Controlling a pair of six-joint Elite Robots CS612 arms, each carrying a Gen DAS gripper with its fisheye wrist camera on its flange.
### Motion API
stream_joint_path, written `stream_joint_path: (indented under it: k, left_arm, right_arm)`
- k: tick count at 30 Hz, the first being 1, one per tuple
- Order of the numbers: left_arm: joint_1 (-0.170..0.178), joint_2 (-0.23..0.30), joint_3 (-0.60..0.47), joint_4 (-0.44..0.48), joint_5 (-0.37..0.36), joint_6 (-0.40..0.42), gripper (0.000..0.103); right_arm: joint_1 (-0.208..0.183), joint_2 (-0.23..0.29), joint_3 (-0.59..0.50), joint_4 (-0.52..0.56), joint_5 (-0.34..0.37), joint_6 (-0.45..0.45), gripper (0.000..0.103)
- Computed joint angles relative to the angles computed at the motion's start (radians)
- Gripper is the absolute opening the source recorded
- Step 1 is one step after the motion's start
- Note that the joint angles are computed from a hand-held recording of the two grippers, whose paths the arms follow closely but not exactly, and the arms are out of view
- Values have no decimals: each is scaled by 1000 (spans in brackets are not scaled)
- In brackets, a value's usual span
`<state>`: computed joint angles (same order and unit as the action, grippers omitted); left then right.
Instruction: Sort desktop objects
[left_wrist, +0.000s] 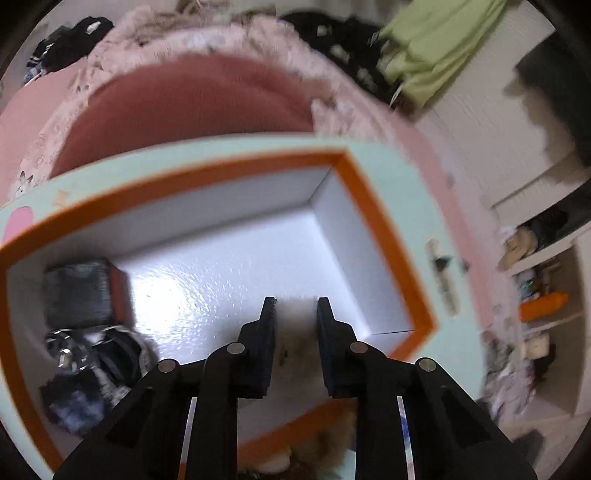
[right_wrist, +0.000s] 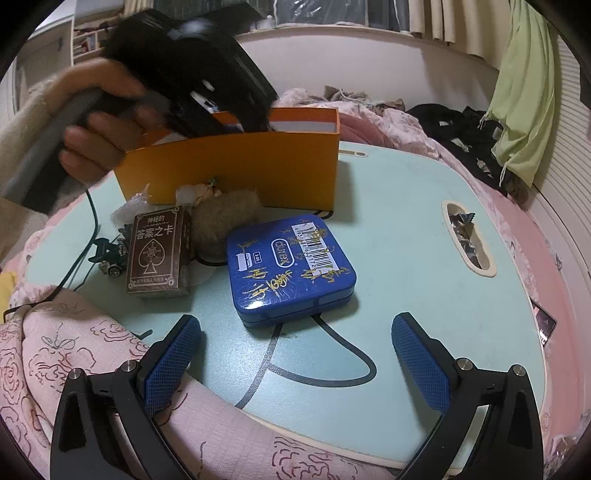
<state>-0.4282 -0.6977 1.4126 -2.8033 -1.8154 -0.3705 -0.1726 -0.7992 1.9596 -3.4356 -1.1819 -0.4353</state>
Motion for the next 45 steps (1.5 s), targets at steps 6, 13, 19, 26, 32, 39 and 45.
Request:
stream_joint_path:
  k: [6, 13, 19, 26, 32, 39, 45]
  left_arm:
    - [2, -107, 182, -288, -39, 16, 22]
    - [8, -134, 279, -361, -6, 10, 22]
    - [18, -132, 314, -391, -11, 3, 59]
    - [3, -155, 434, -573, 88, -26, 66]
    - [-45, -164, 537, -627, 263, 77, 78]
    - [-81, -107, 507, -569, 374, 169, 97]
    - [-78, -99, 496, -559, 389, 150, 103]
  right_arm:
    - [1, 1, 0, 0, 0, 0, 103]
    - [0, 1, 0, -1, 2, 0, 103]
    - [0, 1, 1, -1, 1, -1, 103]
    - [1, 1, 1, -2, 0, 0, 103]
    - [0, 1, 2, -3, 0, 0, 103]
    - [1, -1, 2, -2, -3, -2, 103]
    - [1, -2, 0, 2, -3, -4, 103]
